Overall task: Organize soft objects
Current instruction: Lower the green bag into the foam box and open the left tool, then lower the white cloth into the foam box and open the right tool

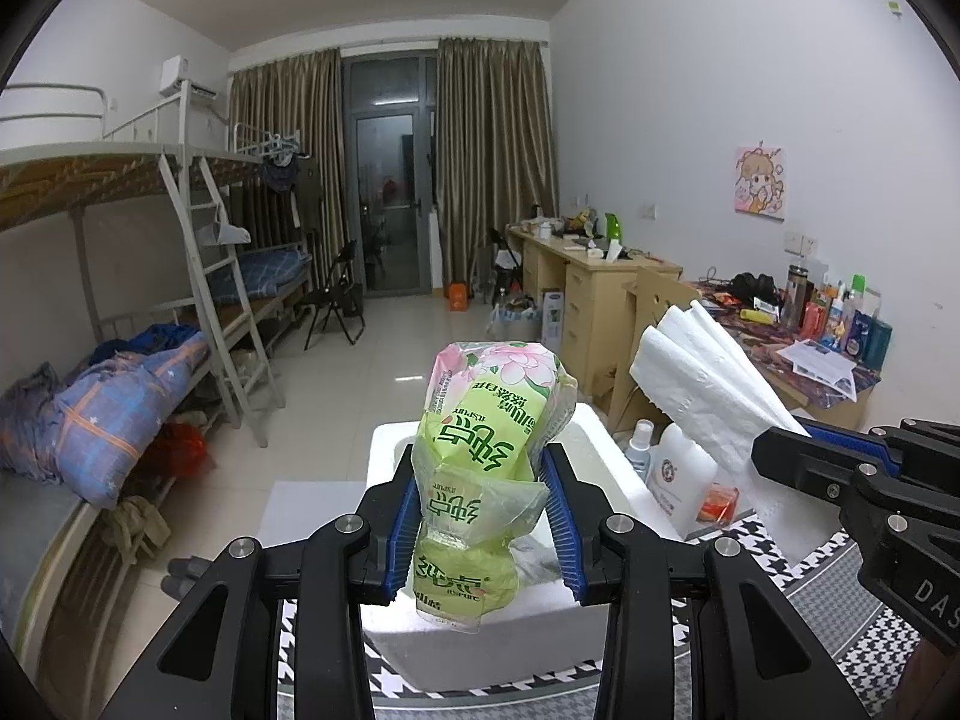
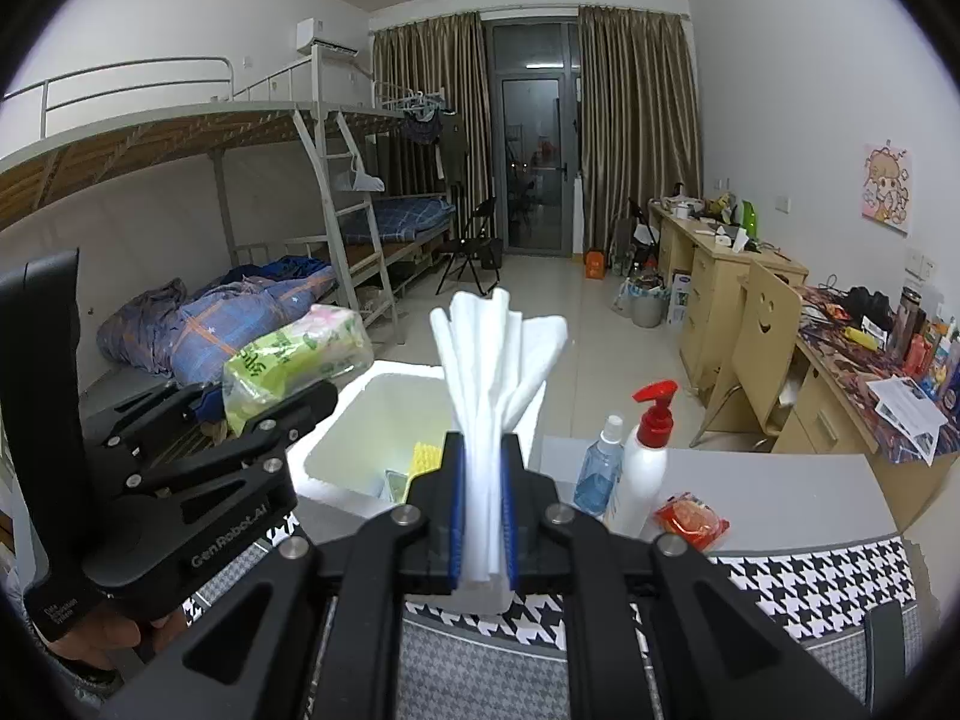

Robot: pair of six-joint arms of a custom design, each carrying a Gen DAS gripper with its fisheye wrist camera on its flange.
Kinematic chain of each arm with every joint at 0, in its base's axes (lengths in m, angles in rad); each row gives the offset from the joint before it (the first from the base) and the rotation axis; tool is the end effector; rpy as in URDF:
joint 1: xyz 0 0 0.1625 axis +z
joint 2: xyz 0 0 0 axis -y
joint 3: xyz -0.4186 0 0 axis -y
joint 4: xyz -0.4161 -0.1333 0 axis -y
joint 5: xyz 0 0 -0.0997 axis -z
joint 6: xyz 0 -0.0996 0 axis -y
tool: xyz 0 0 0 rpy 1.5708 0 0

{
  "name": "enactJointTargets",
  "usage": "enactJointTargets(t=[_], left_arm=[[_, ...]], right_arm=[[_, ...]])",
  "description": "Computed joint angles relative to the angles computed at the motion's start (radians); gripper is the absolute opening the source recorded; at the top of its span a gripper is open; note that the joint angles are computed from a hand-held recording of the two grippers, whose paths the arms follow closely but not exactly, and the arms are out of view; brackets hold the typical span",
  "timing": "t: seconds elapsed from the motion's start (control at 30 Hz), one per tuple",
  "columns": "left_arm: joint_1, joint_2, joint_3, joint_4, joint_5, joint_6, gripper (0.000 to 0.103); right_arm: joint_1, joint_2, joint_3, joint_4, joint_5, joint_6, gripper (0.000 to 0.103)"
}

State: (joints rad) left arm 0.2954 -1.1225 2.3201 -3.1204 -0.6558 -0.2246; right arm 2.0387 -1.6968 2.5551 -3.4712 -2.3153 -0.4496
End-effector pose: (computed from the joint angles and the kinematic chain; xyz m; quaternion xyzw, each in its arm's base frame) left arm -0.3665 -0.3334 0.1296 0.3761 0.8030 -0.4114 0.2111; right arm 0.2089 -0.2675 0.3120 0.1954 -0.8045 0.4666 0.3112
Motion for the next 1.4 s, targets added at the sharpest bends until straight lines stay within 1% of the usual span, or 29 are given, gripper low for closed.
enactJointTargets(t=[0.27, 0.53, 0.8, 0.93, 1.0, 1.03, 1.07, 1.13, 1.2, 1.33, 1.4], left_arm=[[0.030, 0.039, -0.042, 0.000, -0.018, 0.024, 0.041], [0.062, 0.074, -0.082, 0.001, -0.040, 0.054, 0.041], [0.099, 0.093, -0.107, 0.003, -0.078, 0.075, 0.041], [0.114, 0.103, -0.119, 0.014, -0.089, 0.076, 0.042], [0.120, 0.104, -0.123, 0.015, -0.101, 0.083, 0.054], [0.122, 0.105, -0.124, 0.016, -0.097, 0.084, 0.066], [0.122, 0.107, -0.124, 0.009, -0.091, 0.088, 0.074], [0.121, 0.108, -0.121, -0.003, -0.075, 0.093, 0.075], [0.122, 0.100, -0.115, -0.009, -0.075, 0.096, 0.076], [0.121, 0.088, -0.104, -0.021, -0.049, 0.086, 0.091], [0.120, 0.086, -0.102, -0.028, -0.032, 0.081, 0.094]], right_arm=[[-0.028, 0.029, -0.019, -0.007, 0.012, -0.014, 0.014], [-0.057, 0.040, -0.043, 0.019, 0.038, -0.016, 0.014], [-0.073, 0.054, -0.053, 0.030, 0.045, -0.013, 0.014], [-0.076, 0.061, -0.059, 0.029, 0.039, -0.010, 0.014], [-0.079, 0.063, -0.062, 0.036, 0.040, -0.009, 0.014], [-0.079, 0.065, -0.063, 0.032, 0.040, -0.008, 0.014], [-0.080, 0.067, -0.064, 0.030, 0.040, -0.006, 0.014], [-0.085, 0.069, -0.068, 0.035, 0.043, -0.006, 0.014], [-0.086, 0.076, -0.073, 0.033, 0.040, -0.011, 0.014], [-0.088, 0.089, -0.079, 0.037, 0.045, -0.008, 0.014], [-0.094, 0.092, -0.081, 0.041, 0.052, -0.009, 0.014]])
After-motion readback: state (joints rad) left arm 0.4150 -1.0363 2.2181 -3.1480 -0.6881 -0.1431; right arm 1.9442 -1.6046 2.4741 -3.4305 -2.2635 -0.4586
